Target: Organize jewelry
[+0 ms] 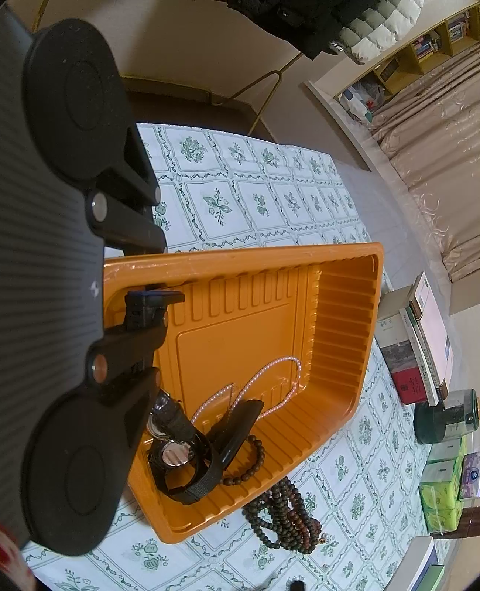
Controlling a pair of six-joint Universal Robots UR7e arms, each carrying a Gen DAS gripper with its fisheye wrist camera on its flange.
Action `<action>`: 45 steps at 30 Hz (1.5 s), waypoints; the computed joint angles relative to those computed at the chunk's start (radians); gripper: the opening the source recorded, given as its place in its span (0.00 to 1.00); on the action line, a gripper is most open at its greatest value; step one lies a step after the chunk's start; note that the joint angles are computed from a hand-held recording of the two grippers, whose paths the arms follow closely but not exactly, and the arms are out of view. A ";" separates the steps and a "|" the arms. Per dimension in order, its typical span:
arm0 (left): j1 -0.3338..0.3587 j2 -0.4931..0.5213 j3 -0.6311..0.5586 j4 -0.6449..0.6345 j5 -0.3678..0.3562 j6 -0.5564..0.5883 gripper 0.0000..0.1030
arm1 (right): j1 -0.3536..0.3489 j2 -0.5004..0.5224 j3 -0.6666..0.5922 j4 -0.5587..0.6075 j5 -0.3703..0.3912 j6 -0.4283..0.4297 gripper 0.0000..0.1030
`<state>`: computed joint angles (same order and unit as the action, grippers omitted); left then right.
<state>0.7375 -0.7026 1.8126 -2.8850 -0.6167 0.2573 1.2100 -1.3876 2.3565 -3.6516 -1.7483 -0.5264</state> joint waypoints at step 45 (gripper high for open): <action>-0.006 -0.001 -0.001 0.007 0.015 0.015 0.03 | 0.153 0.079 -0.113 0.173 0.181 -0.325 0.08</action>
<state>0.7310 -0.7033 1.8115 -2.8775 -0.6016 0.2720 1.3625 -1.3081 2.2438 -3.4783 -1.5675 -0.8515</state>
